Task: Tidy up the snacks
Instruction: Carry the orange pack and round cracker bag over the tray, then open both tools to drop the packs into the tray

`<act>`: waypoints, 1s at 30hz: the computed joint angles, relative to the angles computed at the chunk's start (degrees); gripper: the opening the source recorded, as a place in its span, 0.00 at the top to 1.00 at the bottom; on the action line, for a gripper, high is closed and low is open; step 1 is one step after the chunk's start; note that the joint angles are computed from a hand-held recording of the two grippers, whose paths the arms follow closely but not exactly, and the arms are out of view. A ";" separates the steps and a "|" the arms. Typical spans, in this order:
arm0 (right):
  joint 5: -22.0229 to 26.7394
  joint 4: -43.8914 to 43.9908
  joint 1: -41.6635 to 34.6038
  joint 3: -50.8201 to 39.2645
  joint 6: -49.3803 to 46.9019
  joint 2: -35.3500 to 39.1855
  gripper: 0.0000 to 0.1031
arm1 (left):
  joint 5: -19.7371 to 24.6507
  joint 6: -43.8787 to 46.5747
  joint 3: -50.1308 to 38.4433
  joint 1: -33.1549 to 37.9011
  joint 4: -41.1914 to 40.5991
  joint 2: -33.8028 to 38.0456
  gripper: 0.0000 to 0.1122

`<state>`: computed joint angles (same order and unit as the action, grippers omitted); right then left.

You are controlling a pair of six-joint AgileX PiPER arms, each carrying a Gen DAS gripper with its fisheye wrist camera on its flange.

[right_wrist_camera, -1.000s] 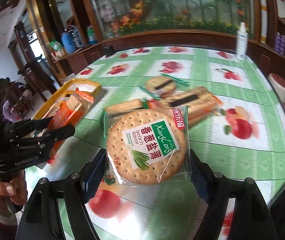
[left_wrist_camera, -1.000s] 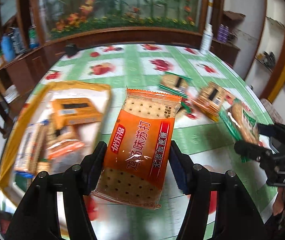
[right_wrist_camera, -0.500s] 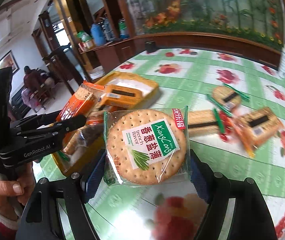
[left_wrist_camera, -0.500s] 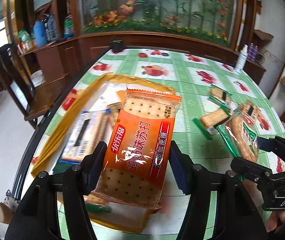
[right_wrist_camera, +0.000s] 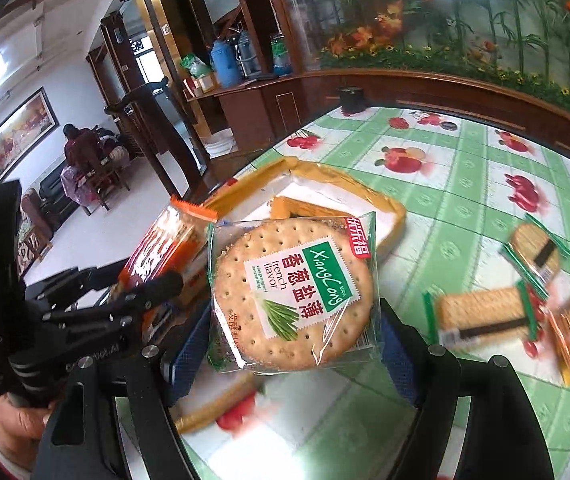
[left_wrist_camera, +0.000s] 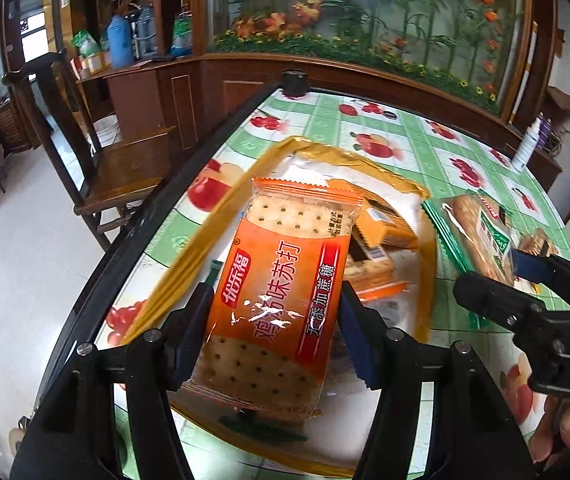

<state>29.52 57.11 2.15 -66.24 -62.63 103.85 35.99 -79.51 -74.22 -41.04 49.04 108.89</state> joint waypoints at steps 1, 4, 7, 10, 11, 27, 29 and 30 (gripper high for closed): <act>-0.06 -0.25 0.21 -0.52 0.32 0.45 0.23 | -0.23 0.32 -0.07 0.40 -0.25 0.14 0.46; -0.57 -2.06 1.82 -3.73 2.95 3.25 0.23 | -1.21 1.33 -0.39 1.81 -1.39 0.92 0.46; -1.05 -3.97 3.15 -6.55 5.47 5.76 0.23 | -1.95 2.40 -0.80 2.81 -2.48 1.64 0.46; -1.50 -6.00 4.41 -9.61 8.10 8.22 0.23 | -2.14 3.59 -1.62 3.69 -3.57 2.55 0.46; -1.51 -6.97 4.80 -10.81 9.22 9.12 0.23 | -2.30 3.78 -1.72 3.91 -3.86 2.72 0.46; -1.52 -11.21 6.70 -18.05 14.18 15.44 0.13 | -3.72 4.76 -1.35 5.98 -5.46 2.99 0.48; -1.90 -10.21 6.53 -17.40 13.26 14.95 0.10 | -3.39 4.58 -1.36 5.81 -5.36 2.74 0.48; -1.93 -9.83 6.42 -17.11 12.95 14.66 0.05 | -2.72 4.58 -1.64 5.62 -5.21 2.79 0.47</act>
<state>27.59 47.28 8.57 -83.34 -49.68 118.51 33.27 -74.93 -75.86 -35.42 43.83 111.68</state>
